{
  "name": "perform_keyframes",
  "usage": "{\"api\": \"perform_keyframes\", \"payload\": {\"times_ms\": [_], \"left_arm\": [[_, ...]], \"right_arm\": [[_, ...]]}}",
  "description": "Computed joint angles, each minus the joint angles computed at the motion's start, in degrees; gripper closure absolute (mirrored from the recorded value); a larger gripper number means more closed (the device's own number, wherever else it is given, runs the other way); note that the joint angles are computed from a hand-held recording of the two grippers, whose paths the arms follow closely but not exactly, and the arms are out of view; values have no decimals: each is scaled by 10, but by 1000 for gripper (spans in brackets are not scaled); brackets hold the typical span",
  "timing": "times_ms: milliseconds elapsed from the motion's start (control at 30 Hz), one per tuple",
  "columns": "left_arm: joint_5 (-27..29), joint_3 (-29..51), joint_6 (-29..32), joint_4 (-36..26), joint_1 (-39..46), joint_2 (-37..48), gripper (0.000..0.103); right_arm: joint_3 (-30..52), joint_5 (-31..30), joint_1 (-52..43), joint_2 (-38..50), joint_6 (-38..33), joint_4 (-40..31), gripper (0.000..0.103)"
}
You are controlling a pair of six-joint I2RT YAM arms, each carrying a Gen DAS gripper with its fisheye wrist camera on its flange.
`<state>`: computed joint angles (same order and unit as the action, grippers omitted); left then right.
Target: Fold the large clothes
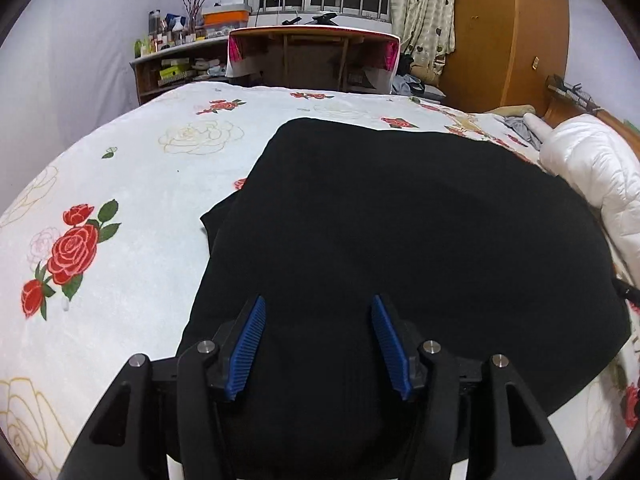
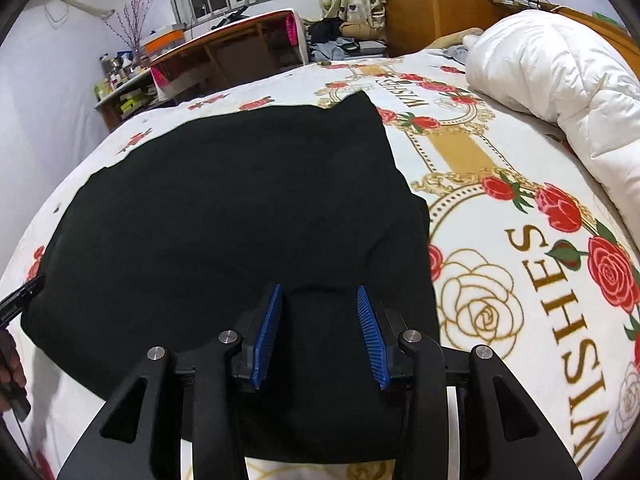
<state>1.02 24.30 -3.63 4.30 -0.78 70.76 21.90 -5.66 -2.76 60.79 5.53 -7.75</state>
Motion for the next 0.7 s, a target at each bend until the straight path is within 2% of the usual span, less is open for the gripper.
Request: {"api": "perform_keyframes", "payload": {"times_ms": [133,200,267,333,467,567,700], "left_arm": [[-6,12,-9,-4,-3,17,45],[-19,23,-11,-27,-12,16,45],[-40,43,-13,-80,-24,4,45],[-52,55,-23,-138,-37,-32,46],[-66,49,-31,-196,-69,-116,45],[-70,47,-48,-212,-98,-137,45],[-83,57,-67,-213,-141,-128,45]], "right_arm": [[13,7,4,23,-14,-5,63],[25,-3,-3,29,-17,-24,63],[48,1,-6,33,-14,-61,63],[81,18,2,4,-1,-131,63],[83,28,37,-82,12,-194,61],[72,50,103,-114,47,-207,61],[66,74,177,-91,77,-182,61]]}}
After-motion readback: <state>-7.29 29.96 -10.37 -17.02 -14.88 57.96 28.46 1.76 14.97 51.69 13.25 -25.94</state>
